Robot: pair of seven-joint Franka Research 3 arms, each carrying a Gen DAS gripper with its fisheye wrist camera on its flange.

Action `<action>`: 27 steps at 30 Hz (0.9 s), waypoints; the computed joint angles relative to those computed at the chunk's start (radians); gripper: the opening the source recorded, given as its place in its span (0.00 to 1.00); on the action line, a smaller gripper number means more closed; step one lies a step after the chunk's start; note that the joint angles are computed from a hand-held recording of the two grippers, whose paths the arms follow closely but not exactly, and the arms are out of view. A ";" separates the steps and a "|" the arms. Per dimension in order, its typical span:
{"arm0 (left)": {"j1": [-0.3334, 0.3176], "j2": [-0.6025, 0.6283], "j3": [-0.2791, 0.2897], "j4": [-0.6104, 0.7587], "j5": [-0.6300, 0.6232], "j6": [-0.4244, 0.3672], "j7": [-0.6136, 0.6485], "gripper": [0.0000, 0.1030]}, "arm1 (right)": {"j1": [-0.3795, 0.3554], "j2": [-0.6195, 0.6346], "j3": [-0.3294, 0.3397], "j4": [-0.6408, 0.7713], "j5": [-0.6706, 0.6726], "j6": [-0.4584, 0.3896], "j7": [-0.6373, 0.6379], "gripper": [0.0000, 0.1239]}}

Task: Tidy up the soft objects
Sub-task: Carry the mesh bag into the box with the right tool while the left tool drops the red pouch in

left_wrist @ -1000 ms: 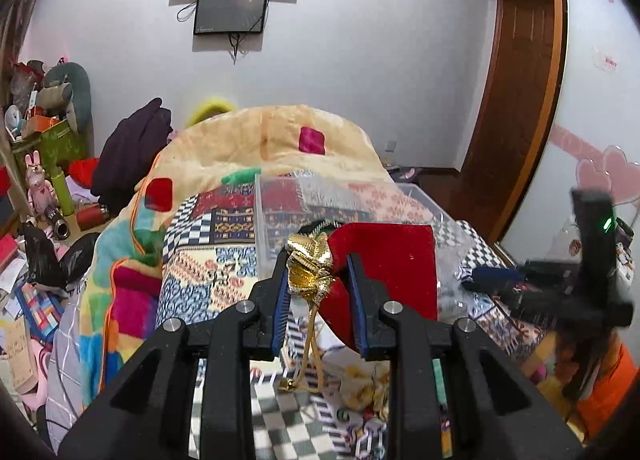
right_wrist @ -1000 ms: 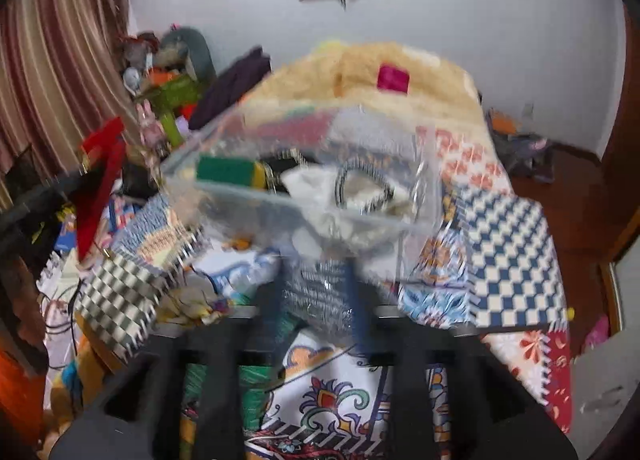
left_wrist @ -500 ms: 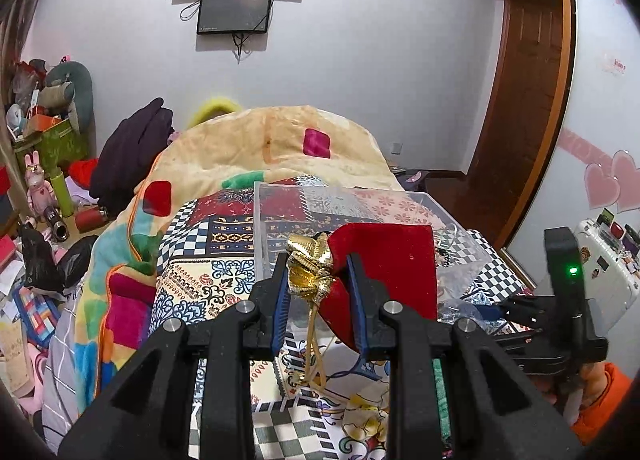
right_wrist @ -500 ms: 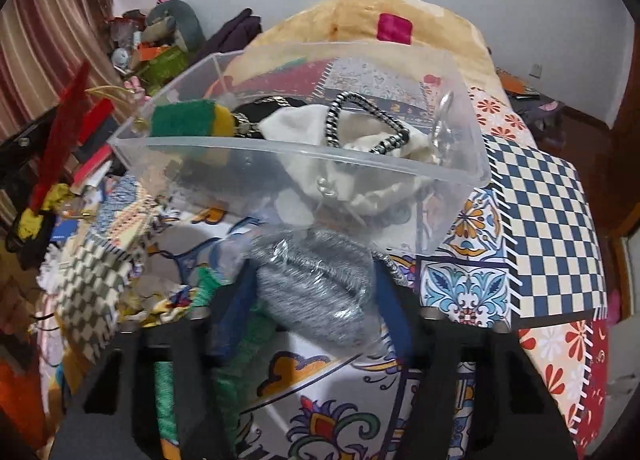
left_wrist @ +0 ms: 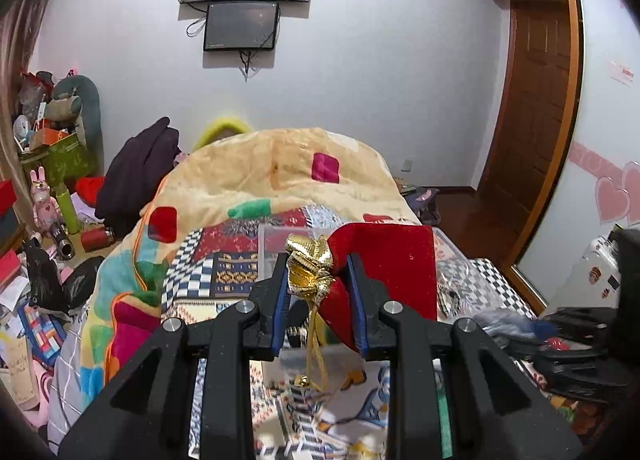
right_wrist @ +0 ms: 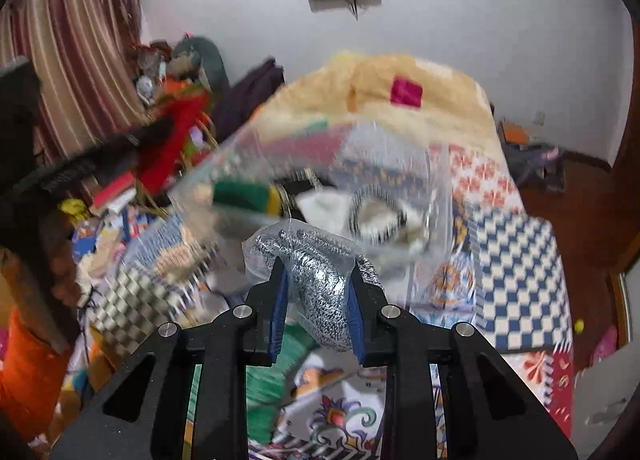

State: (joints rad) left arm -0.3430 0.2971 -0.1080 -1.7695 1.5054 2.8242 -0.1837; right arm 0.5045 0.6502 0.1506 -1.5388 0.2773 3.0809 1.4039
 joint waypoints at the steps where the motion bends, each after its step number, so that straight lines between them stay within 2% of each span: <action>1: 0.001 0.006 0.000 0.008 -0.006 -0.002 0.006 0.26 | -0.003 -0.001 0.007 0.006 0.004 0.018 -0.002 0.19; 4: 0.002 0.031 0.004 0.041 -0.039 -0.001 0.026 0.26 | 0.019 0.023 -0.017 0.065 0.002 0.037 0.017 0.20; 8: -0.004 0.075 0.016 0.090 -0.113 -0.009 0.093 0.26 | 0.096 0.082 -0.119 0.179 -0.028 0.028 0.087 0.20; 13: -0.013 0.149 0.026 0.161 -0.276 -0.020 0.257 0.26 | 0.164 0.196 -0.243 0.361 -0.096 -0.055 0.210 0.20; 19: -0.005 0.254 -0.001 0.267 -0.511 -0.056 0.534 0.26 | 0.151 0.346 -0.260 0.599 -0.189 -0.219 0.300 0.20; 22: -0.032 0.296 0.015 0.316 -0.565 -0.096 0.612 0.26 | 0.149 0.406 -0.272 0.692 -0.244 -0.291 0.341 0.21; 27: -0.063 0.329 0.043 0.352 -0.651 -0.113 0.711 0.29 | 0.133 0.430 -0.252 0.728 -0.299 -0.327 0.370 0.23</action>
